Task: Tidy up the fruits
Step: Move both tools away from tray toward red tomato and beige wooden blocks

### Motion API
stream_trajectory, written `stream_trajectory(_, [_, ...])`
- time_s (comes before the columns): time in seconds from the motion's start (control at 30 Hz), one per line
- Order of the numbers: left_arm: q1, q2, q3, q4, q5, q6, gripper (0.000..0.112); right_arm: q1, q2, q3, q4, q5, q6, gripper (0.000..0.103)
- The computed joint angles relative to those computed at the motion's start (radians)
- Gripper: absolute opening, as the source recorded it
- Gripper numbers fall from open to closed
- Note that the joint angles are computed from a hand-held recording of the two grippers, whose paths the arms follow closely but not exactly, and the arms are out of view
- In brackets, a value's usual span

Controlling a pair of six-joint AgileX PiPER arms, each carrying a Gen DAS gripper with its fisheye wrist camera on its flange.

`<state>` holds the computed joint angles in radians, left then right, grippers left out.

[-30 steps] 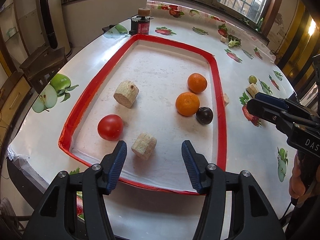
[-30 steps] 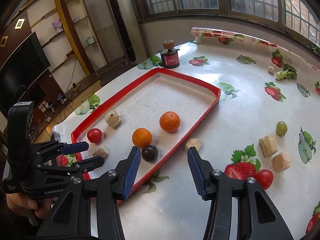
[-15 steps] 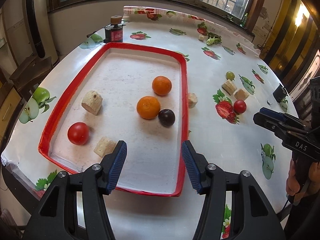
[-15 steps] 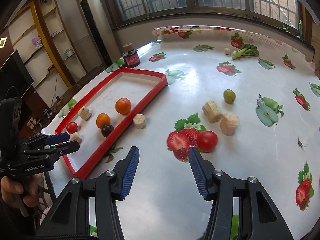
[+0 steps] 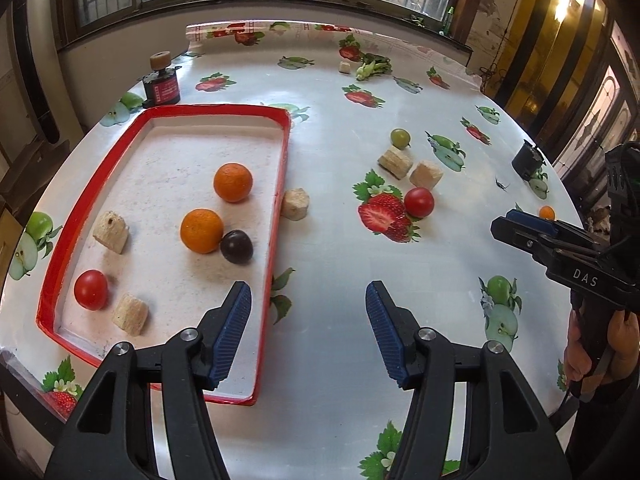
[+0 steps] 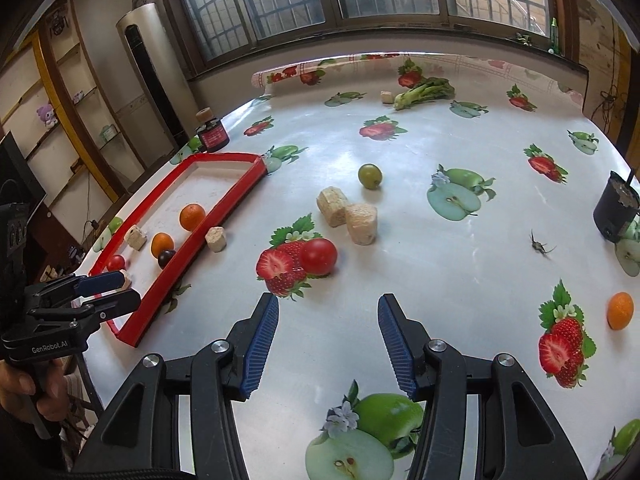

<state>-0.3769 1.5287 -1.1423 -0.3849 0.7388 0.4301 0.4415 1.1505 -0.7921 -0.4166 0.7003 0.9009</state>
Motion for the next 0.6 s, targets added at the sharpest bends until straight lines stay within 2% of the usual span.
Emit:
stream_trajectory(0.3, [-0.096, 0.034, -0.031, 0.013, -0.007, -0.046, 0.058, -0.074, -0.037, 0.043, 0.051, -0.025, -0.065, 0.054])
stream_trajectory(0.6, [-0.165, 0.09, -0.071, 0.032, -0.003, -0.079, 0.058, -0.175, 0.071, -0.001, 0.144, -0.096, -0.224, 0.054])
